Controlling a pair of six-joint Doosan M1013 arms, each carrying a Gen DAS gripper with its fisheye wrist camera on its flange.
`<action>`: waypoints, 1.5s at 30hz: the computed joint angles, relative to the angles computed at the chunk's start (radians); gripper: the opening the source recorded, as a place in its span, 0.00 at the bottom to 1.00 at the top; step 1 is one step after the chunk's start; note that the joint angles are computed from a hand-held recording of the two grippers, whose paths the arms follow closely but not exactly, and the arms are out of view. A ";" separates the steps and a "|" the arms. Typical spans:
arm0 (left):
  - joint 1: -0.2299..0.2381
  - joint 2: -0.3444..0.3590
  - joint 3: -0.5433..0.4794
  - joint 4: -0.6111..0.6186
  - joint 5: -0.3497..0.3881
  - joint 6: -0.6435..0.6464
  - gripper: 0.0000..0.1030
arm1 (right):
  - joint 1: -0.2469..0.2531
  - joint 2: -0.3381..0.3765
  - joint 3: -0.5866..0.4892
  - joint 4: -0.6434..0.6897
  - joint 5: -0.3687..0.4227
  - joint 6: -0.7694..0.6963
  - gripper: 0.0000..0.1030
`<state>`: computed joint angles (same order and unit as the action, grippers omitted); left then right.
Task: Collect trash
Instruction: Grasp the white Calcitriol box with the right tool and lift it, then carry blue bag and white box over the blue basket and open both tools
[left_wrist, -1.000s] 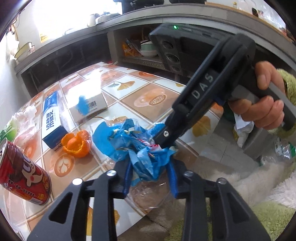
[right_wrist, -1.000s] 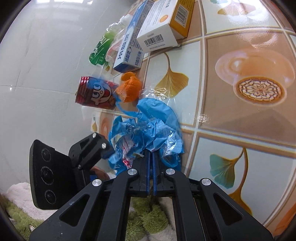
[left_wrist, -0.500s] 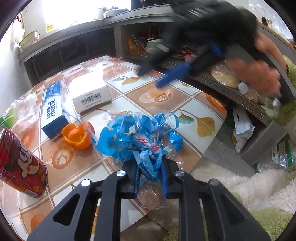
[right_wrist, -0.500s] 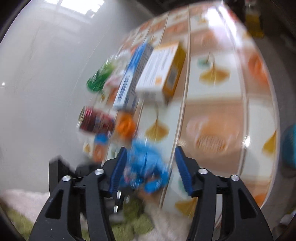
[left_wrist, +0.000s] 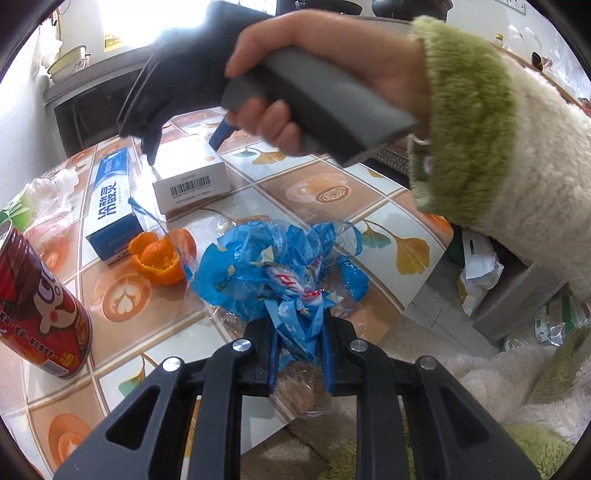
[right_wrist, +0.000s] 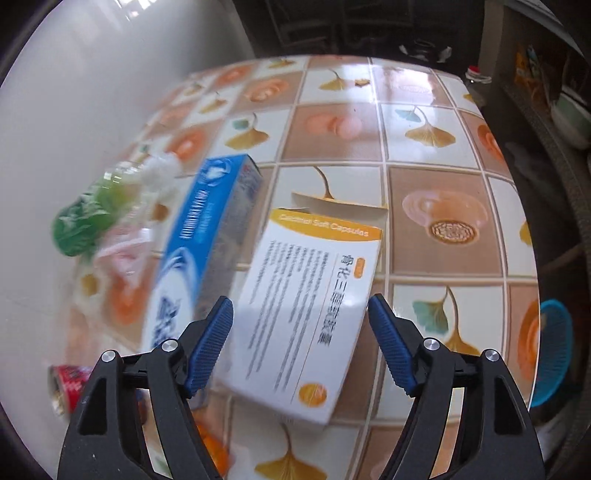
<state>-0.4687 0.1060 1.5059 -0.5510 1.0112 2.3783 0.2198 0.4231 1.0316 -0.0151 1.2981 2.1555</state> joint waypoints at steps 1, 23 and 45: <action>0.002 0.001 -0.001 -0.004 0.003 0.000 0.17 | 0.001 0.002 -0.002 -0.007 0.004 -0.009 0.72; 0.019 0.008 -0.014 -0.034 0.024 -0.011 0.16 | 0.016 -0.013 0.014 0.000 0.052 -0.057 0.69; -0.015 -0.001 -0.046 0.010 0.005 -0.067 0.16 | -0.068 -0.289 0.311 0.123 -0.183 0.023 0.68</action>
<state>-0.4833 0.1047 1.4601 -0.5415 1.0159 2.3113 0.1517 0.1338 1.3428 0.1082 1.1155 2.1785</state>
